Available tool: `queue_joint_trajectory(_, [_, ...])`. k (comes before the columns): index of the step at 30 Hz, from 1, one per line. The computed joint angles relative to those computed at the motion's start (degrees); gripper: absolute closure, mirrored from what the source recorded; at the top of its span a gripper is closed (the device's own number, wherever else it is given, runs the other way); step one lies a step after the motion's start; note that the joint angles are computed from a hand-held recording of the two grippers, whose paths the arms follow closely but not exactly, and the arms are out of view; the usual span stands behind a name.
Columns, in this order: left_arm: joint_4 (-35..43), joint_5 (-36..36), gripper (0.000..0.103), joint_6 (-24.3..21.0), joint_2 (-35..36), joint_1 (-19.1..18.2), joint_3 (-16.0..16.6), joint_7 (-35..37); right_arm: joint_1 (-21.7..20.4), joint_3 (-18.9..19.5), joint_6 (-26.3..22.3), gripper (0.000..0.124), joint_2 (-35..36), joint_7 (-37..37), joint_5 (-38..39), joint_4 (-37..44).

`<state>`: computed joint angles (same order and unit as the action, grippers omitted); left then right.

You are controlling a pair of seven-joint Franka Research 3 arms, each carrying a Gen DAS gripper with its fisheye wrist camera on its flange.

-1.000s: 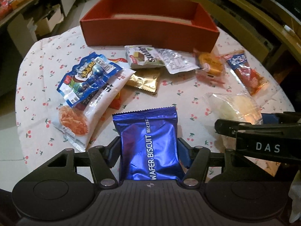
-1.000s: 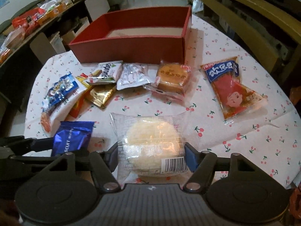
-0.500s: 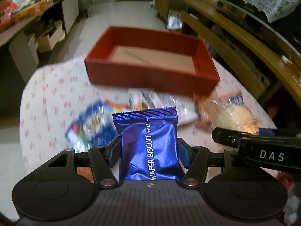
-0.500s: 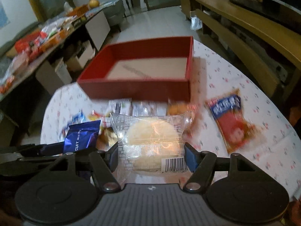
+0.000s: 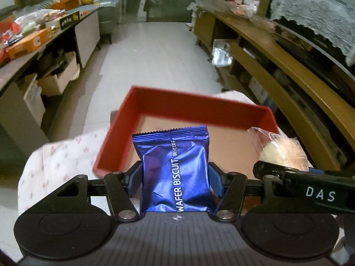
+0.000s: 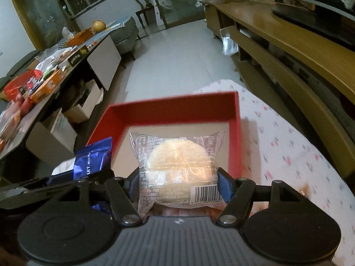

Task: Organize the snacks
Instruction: 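Carry the wafer packet with the left tool while the right tool carries the bun into the red box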

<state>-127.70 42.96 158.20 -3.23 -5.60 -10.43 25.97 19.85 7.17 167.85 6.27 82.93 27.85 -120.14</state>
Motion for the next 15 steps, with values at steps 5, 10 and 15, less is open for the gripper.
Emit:
queue_joint_trajectory(5, [5.2,2.1,0.036,-0.6,5.8,0.3,1.5,-0.7,-0.1,-0.3,-1.4,0.051,8.6,2.5,-2.0,9.2])
queue_joint_trajectory(10, [8.5,2.2,0.036,-1.8,10.2,-0.6,2.9,0.3,0.9,-1.8,-2.6,0.052,14.2,5.2,-6.3,14.8])
queue_joint_trajectory(15, [9.4,0.2,0.036,-3.1,12.1,-1.4,3.8,1.6,3.5,-4.6,-2.6,0.052,16.5,8.6,-12.9,16.3])
